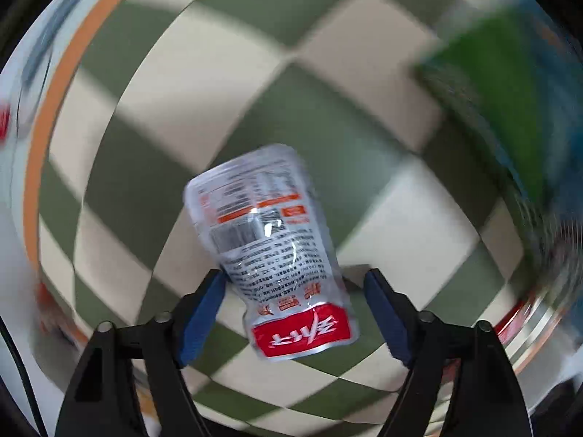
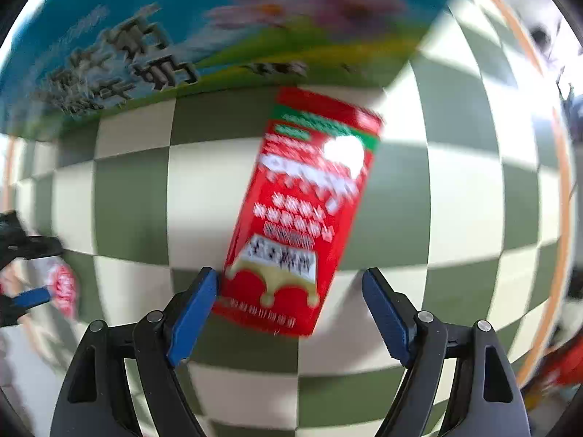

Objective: Organize snacks
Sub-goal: 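Grasp the white red-labelled pouch with the left tool while the right tool grasps the red packet, then lift both packets over the box and open both tools to drop them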

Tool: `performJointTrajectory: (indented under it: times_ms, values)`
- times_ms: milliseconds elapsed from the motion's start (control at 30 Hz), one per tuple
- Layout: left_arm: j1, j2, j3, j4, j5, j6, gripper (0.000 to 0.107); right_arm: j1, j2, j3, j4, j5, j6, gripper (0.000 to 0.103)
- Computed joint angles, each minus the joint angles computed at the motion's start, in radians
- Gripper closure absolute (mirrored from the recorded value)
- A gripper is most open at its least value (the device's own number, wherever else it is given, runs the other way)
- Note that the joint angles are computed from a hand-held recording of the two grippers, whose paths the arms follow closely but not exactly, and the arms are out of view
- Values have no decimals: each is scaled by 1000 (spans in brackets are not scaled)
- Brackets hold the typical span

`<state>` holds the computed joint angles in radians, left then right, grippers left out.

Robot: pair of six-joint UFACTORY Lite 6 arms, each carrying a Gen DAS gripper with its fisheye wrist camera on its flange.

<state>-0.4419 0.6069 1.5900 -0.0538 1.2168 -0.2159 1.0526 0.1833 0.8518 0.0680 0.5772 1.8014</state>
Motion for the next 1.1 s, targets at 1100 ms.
performJointTrajectory:
  times_ms: [1100]
  values:
    - [-133, 95, 58, 70, -33, 229, 47, 113, 242, 191, 201, -44, -231, 45]
